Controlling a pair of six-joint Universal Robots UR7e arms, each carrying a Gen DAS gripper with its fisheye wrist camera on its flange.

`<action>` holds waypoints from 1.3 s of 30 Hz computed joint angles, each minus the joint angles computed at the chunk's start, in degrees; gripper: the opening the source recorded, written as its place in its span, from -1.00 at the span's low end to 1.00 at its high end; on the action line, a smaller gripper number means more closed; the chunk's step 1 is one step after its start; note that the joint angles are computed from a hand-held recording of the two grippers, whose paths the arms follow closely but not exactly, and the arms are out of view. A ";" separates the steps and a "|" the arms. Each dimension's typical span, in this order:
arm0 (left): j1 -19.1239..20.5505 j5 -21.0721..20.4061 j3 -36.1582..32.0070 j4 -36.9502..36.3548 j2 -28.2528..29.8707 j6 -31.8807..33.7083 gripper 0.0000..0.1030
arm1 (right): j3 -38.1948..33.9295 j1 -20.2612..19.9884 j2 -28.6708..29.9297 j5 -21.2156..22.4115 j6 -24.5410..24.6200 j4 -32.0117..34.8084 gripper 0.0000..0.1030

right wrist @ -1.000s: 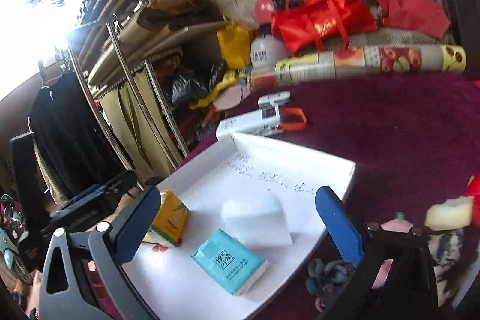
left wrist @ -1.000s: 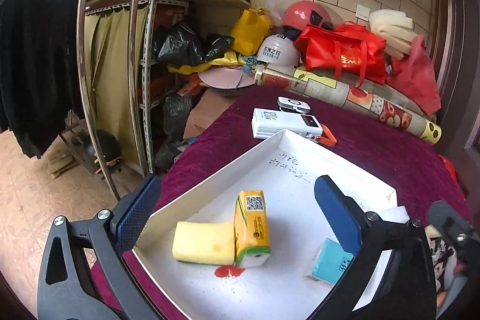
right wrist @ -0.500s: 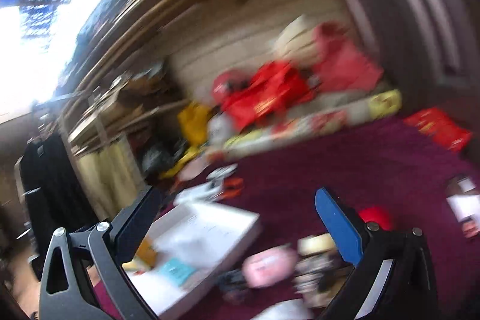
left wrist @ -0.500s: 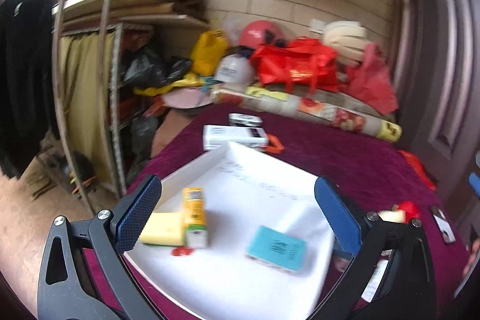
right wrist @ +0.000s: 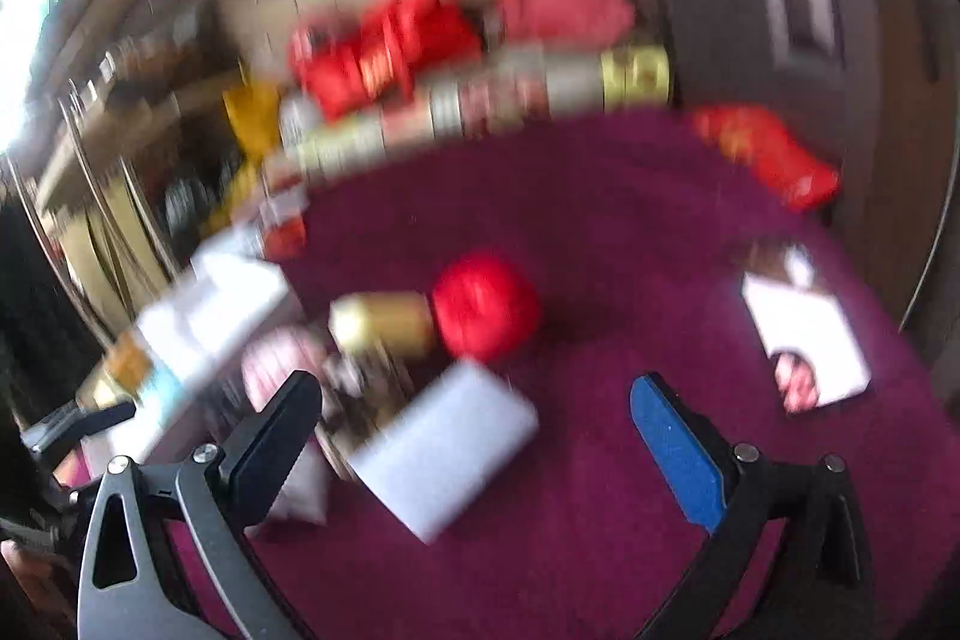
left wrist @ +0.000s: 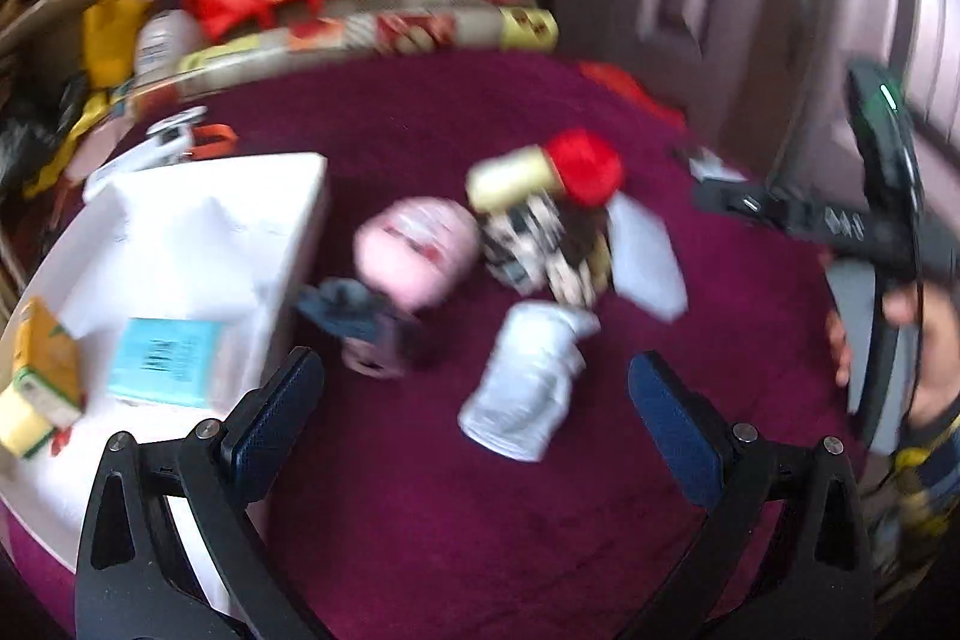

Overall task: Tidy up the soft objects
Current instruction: 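Grasp the white sock with the left tool while the right tool grasps a white foam sheet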

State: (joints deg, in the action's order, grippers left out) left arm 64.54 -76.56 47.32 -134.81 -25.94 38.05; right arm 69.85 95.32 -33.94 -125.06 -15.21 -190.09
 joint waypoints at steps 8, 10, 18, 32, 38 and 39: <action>-1.06 4.68 -2.01 2.25 3.83 3.03 0.99 | -4.16 -2.40 1.08 2.89 17.16 11.92 1.00; -1.16 5.70 -2.92 2.38 4.84 4.05 0.97 | -5.92 -1.72 2.43 0.43 15.21 13.04 1.00; -0.93 5.98 -4.19 4.41 6.02 4.59 -0.08 | -4.60 -0.93 3.27 -2.89 6.34 9.41 0.61; -0.50 -2.64 0.75 -2.00 -0.01 0.13 -0.19 | 3.47 -0.81 -1.27 5.56 7.14 -2.00 0.17; -0.44 -4.09 2.80 -7.25 -3.01 -2.15 -0.19 | 4.78 0.68 -1.84 10.21 4.67 -5.85 0.17; -0.35 -4.01 3.06 -8.03 -3.36 -2.45 -0.19 | 4.89 0.87 -1.84 10.80 4.27 -6.09 0.17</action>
